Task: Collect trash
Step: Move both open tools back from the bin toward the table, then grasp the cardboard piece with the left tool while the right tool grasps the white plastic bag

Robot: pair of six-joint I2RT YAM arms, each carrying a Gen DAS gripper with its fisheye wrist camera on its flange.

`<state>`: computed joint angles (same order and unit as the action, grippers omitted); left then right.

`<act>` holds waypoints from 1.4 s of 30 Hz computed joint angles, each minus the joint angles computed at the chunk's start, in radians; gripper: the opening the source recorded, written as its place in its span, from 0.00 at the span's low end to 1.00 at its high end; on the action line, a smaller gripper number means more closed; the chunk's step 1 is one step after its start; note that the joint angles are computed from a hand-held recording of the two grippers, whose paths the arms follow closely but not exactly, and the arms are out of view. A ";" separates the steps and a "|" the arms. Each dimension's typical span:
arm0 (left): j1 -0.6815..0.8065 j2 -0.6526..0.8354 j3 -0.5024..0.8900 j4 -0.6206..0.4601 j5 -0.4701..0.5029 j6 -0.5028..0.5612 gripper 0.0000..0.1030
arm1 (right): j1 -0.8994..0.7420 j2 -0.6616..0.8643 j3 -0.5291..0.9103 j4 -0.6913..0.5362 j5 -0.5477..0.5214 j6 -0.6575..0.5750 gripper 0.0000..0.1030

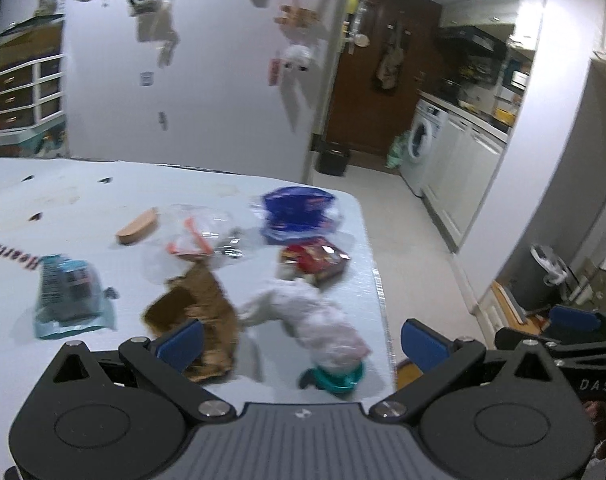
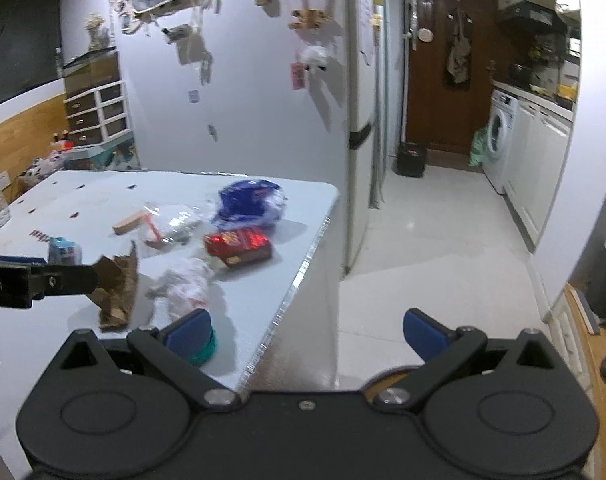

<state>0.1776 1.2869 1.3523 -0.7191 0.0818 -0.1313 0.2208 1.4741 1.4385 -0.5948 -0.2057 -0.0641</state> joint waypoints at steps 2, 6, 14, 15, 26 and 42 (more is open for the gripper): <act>0.032 -0.006 -0.005 -0.004 0.004 -0.001 1.00 | 0.029 0.013 0.010 0.017 0.010 0.008 1.00; 0.091 -0.005 -0.015 -0.002 0.004 -0.003 1.00 | 0.085 0.062 0.065 0.019 0.051 0.000 1.00; 0.169 0.054 -0.019 0.018 -0.013 -0.003 1.00 | 0.150 0.183 0.200 0.010 0.037 0.009 1.00; 0.175 0.064 -0.015 0.016 -0.013 -0.004 1.00 | 0.160 0.198 0.218 0.003 0.040 0.011 1.00; 0.227 0.147 0.027 0.003 -0.001 -0.033 1.00 | 0.203 0.420 0.387 -0.046 -0.075 -0.022 1.00; 0.171 0.455 0.297 -0.122 0.033 -0.200 1.00 | 0.230 0.619 0.566 -0.180 -0.065 -0.025 0.79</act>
<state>0.3489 1.7418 1.6497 -0.8415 0.1151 -0.3317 0.4505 2.0936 2.0047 -0.7749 -0.2709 -0.0895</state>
